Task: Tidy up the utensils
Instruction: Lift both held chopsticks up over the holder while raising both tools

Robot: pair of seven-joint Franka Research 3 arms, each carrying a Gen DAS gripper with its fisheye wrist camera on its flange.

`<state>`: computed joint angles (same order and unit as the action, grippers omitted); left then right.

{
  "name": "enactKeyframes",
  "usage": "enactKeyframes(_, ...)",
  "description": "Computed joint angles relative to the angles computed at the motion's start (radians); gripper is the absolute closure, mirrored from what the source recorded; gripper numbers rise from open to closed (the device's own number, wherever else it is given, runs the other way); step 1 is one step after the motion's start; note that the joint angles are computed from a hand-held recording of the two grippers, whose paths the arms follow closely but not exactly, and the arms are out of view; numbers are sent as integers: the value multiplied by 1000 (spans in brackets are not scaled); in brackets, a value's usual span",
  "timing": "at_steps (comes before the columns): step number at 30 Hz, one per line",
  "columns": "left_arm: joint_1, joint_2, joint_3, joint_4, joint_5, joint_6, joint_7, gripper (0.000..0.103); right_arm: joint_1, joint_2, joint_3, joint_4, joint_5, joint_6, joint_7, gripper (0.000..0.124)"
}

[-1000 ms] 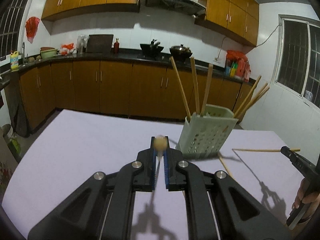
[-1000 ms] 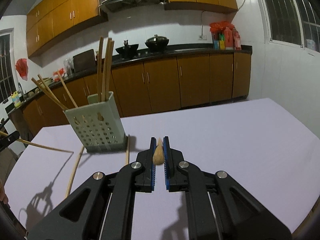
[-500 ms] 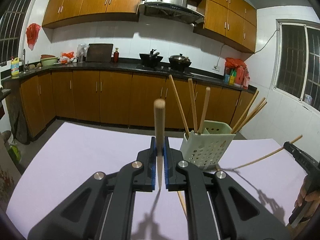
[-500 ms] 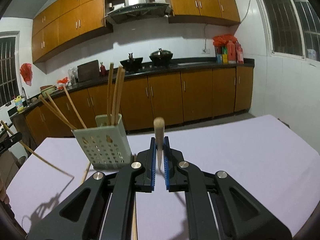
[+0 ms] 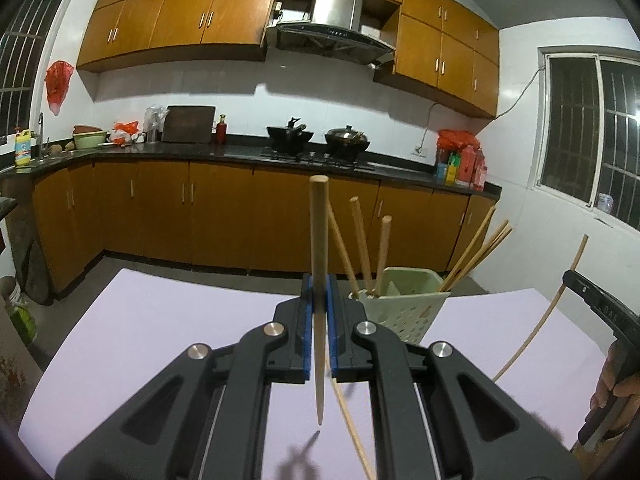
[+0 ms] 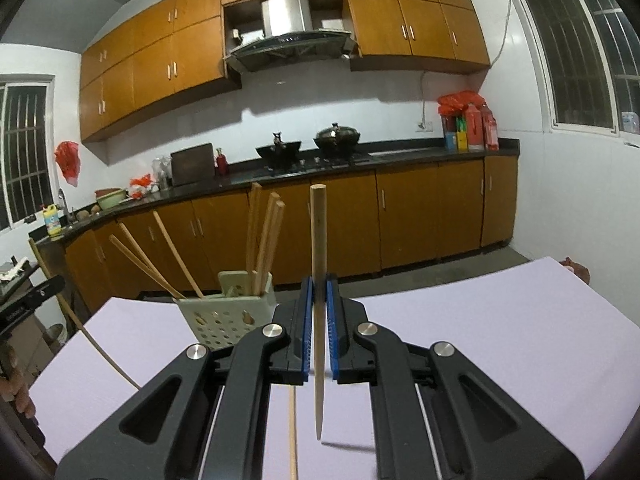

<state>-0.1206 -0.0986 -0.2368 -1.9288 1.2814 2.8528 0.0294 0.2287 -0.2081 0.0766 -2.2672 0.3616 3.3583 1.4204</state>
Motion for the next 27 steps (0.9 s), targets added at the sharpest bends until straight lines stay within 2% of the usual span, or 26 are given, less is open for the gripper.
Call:
enactKeyframes(1,0,2,-1,6,8,5,-8,96,50,-4,-46,2,-13,7,6,116)
enactKeyframes(3,0,4,-1,25,27,27,-21,96,194,-15,-183,7,-67,31,36,116)
enactKeyframes(5,-1,14,-4,60,58,43,-39,96,295,-21,-280,20,-135,65,82,116)
enactKeyframes(10,-25,78,-3,211,156,56,-87,96,423,17,-416,99,-334,161,238,116)
enactKeyframes(16,-86,194,34,407,218,26,-115,96,398,139,-417,229,-448,232,368,116)
enactKeyframes(23,-187,358,102,587,195,-60,-31,96,317,288,-322,365,-386,256,326,116)
enactKeyframes(27,-228,398,145,617,173,-57,-8,96,276,343,-274,419,-368,266,317,116)
